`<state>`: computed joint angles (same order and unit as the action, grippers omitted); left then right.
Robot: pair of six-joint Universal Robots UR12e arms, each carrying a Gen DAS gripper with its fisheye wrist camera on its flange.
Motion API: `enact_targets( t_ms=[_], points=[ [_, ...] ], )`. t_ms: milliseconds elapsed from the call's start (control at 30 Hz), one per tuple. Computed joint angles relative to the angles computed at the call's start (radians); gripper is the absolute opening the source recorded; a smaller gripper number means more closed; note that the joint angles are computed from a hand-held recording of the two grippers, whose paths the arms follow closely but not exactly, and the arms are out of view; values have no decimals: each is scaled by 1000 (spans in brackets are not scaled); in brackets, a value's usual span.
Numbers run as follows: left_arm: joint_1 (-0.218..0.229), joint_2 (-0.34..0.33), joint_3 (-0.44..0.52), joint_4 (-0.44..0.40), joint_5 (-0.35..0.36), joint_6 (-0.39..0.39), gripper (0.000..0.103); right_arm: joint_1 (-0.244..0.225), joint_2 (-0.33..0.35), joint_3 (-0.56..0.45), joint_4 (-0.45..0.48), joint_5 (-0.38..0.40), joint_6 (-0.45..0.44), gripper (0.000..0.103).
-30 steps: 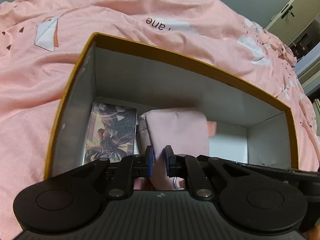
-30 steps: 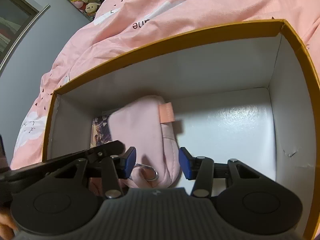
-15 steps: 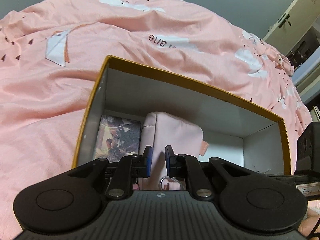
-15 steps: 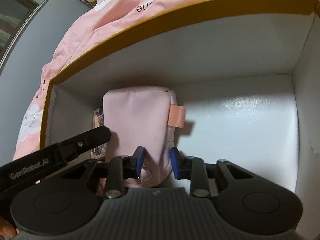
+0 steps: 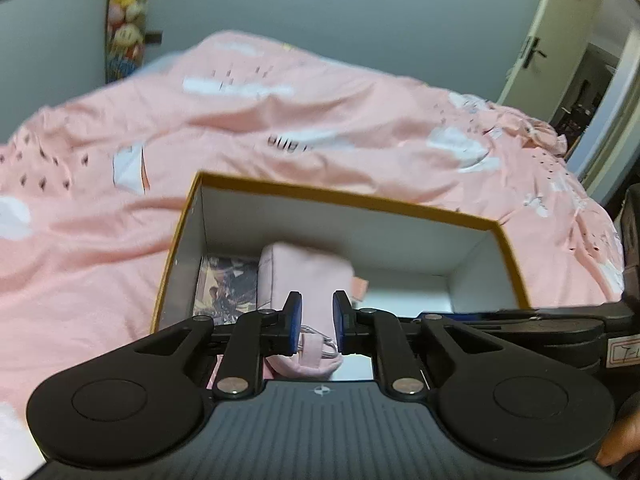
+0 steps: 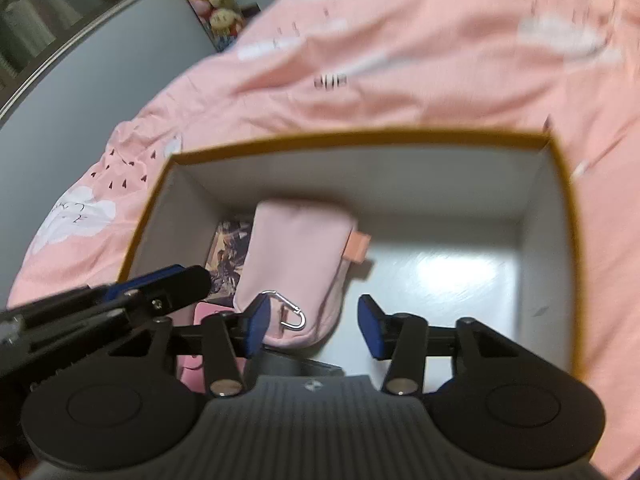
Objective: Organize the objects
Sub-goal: 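Lower the pink pouch into the box with the left tool and release, then withdraw both tools and reach toward the plush toys beside the box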
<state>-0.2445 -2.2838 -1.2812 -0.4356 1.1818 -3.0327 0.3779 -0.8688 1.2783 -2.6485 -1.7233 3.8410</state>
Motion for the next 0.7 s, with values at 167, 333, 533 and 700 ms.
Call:
enact_targets(
  t_ms=[167, 333, 533, 700],
  points=[
    [16, 67, -116, 164, -39, 84, 32, 33, -52, 75, -93, -95, -56, 68],
    [41, 126, -266, 423, -30, 221, 47, 72, -99, 157, -169, -156, -96, 72],
    [70, 145, -398, 692, 69, 388, 53, 114, -138, 240, -197, -238, -54, 73],
    [104, 133, -433, 827, 108, 435, 55, 134, -166, 294, -170, -267, 33, 73]
  ],
)
